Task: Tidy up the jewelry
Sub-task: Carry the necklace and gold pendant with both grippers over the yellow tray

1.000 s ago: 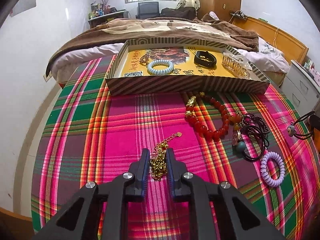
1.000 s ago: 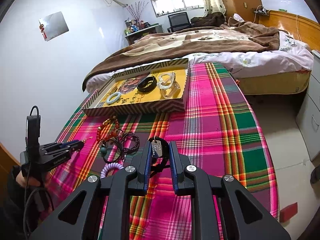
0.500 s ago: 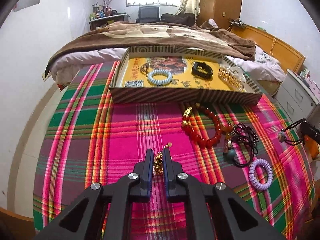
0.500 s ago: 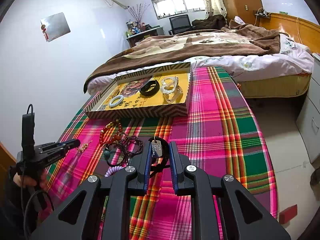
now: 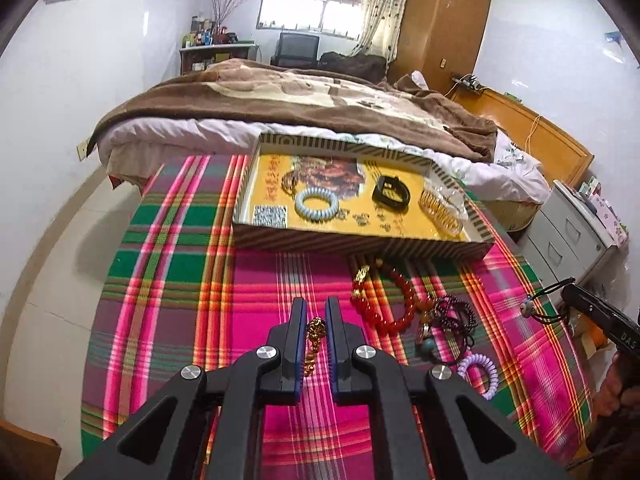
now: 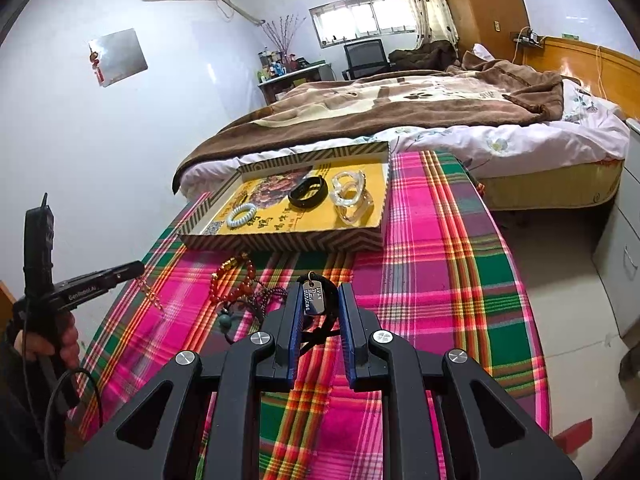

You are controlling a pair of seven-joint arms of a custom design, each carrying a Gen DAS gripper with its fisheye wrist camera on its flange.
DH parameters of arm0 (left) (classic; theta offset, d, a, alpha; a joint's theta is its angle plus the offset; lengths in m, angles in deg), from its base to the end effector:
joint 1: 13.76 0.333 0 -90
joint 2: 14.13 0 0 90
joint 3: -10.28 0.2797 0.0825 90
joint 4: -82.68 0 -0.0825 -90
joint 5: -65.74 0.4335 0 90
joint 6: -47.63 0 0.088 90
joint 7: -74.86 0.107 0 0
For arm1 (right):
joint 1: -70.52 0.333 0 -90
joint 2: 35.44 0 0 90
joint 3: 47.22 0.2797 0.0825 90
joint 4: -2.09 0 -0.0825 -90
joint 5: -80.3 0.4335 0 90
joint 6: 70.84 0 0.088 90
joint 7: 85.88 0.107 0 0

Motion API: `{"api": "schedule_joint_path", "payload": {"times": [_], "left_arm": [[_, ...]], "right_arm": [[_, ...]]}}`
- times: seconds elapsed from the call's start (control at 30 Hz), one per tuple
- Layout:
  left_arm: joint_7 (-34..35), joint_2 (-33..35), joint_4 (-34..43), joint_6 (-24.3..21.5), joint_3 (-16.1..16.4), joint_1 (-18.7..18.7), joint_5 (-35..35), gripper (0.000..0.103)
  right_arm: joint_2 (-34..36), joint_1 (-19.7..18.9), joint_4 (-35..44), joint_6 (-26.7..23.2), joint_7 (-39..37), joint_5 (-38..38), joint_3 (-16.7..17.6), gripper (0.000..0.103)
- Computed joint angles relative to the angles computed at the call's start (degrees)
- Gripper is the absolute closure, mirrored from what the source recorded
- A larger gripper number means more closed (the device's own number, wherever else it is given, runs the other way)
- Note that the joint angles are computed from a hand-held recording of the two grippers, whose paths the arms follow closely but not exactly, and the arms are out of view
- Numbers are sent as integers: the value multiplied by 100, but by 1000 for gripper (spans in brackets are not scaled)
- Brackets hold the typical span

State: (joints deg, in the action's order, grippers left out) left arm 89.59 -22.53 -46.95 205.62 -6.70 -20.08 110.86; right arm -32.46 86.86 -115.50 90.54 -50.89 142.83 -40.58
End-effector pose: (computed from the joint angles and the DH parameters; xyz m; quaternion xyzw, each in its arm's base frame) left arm 0.5231 -0.2594 0.4190 -0.7276 0.5657 -0.3009 0.2450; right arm 0.6020 0.2072 0.4122 -0.7534 0.4856 -0.1002 0.4319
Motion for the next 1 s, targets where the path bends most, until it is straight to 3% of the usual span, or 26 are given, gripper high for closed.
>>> {"api": "schedule_joint_path", "payload": {"times": [0.17, 0.53, 0.8, 1.0], "left_arm": [[88, -29, 86, -35, 6, 26, 61, 94], [118, 255, 620, 164, 198, 187, 268, 94], [375, 805, 1240, 277, 503, 94, 254, 94], [737, 1309, 1673, 381, 843, -104, -81, 94]], "right_arm": [[93, -1, 204, -12, -45, -6, 27, 85], [984, -154, 1482, -197, 688, -949, 333, 85], [2296, -98, 3209, -524, 2008, -2451, 503, 85], [3554, 159, 4999, -1121, 3015, -3670, 454, 85]]}}
